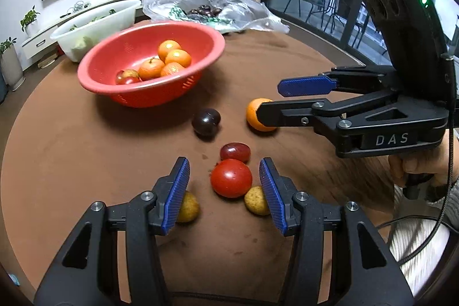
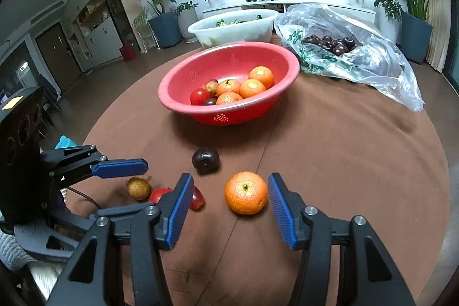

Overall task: Organize fruits
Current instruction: 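Move the left tool toward a red tomato while the right tool approaches a mandarin, then close the left tool on the red tomato while the right tool grasps the mandarin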

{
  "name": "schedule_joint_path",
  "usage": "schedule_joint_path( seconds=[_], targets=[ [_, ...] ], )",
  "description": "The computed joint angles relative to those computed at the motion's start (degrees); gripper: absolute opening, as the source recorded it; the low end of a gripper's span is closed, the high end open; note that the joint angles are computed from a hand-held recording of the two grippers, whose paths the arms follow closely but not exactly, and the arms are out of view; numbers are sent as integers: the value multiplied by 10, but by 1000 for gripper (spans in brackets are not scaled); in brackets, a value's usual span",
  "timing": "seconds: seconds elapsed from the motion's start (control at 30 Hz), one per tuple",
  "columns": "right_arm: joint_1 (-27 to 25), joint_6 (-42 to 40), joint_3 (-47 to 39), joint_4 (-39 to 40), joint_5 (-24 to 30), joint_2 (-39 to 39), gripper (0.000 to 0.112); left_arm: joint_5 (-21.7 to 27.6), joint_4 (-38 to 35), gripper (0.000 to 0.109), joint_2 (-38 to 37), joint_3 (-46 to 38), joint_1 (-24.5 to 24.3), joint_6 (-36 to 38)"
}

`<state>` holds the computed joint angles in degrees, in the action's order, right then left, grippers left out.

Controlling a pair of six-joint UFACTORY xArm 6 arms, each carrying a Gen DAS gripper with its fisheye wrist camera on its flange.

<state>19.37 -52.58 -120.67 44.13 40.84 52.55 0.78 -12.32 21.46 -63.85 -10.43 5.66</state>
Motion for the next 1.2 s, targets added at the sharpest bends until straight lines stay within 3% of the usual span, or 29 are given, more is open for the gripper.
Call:
schedule_joint_path(
  seconds=[0.23, 0.3, 0.57, 0.7, 0.87, 0.97, 1.13, 1.2],
  targets=[
    [3, 4, 2, -11, -2, 1, 63, 14, 16, 49, 18, -20, 2, -17],
    [3, 11, 0, -19, -1, 4, 63, 20, -35, 49, 23, -31, -3, 29],
    [4, 46, -27, -58, 4, 26, 63, 32, -118, 48, 34, -49, -14, 119],
    [4, 62, -46, -72, 9, 39, 63, 30, -72, 42, 39, -51, -11, 89],
    [5, 79, -64, -90, 16, 52, 63, 35, -119, 32, 38, -51, -10, 126],
    [4, 87, -78, -98, 22, 61, 61, 34, -124, 31, 37, -50, -10, 133],
    [1, 94, -90, -100, 36, 68, 41, 34, -130, 31, 35, -48, -10, 136],
    [-1, 94, -95, -96, 41, 70, 40, 33, -135, 30, 33, -45, -11, 142]
  ],
)
